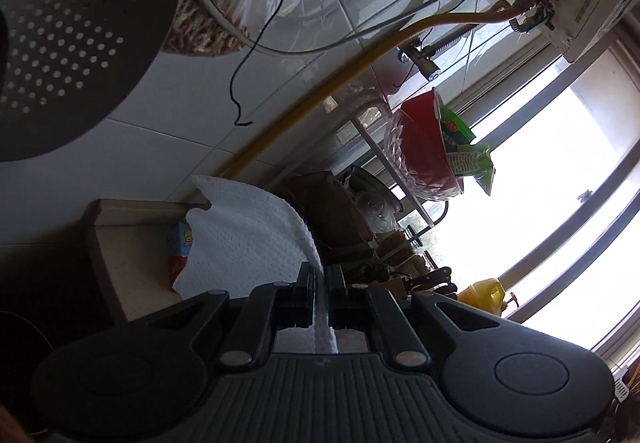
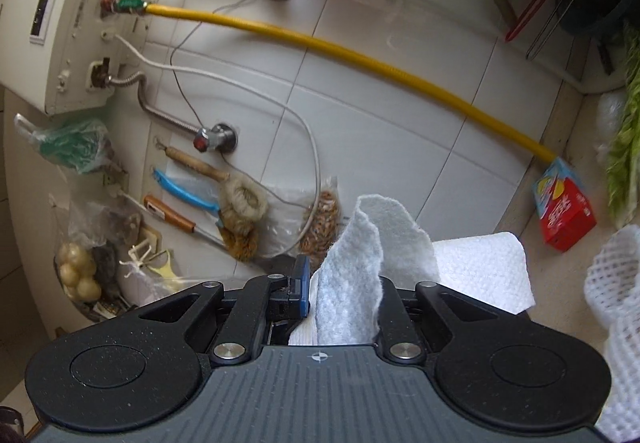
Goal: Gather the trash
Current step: 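Carry the paper towel in the right gripper down toward the trash bin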
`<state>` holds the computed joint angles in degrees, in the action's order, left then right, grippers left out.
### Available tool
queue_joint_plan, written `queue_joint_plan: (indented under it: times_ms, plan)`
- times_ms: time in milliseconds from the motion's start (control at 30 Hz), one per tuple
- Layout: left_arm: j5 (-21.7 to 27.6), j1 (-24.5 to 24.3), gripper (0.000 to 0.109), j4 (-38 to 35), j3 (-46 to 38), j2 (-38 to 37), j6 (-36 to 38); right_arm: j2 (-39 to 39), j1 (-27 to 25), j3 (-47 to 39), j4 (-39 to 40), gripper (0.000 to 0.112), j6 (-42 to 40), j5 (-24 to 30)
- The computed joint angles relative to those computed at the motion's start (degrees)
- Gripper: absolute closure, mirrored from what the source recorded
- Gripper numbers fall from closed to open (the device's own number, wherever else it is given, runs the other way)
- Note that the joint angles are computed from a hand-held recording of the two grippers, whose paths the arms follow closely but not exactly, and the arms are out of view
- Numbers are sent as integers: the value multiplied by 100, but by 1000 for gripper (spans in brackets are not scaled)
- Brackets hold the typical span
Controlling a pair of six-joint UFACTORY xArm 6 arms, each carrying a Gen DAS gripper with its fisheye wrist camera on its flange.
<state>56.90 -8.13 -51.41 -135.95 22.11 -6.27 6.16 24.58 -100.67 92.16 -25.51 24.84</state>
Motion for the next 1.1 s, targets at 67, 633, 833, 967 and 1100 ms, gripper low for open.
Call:
queue_joint_plan:
  times_ms: [67, 633, 833, 967, 1100]
  plan:
    - [-185, 88, 105, -24, 646, -431, 130, 268, 98, -323, -163, 96, 174, 154]
    - [-662, 697, 105, 105, 2929, -1938, 542, 2313, 717, -2977, -2295, 96, 2145, 952]
    - [-485, 834, 105, 96, 3279, -2027, 657, 2637, 889, -3252, -3092, 96, 2756, 955]
    - [-439, 811, 105, 518, 3362, -1982, 528, 2808, 967, -3349, -3630, 96, 3155, 997]
    - [-482, 762, 105, 931, 3479, -1912, 256, 3215, 946, -3849, -4157, 96, 3601, 1317]
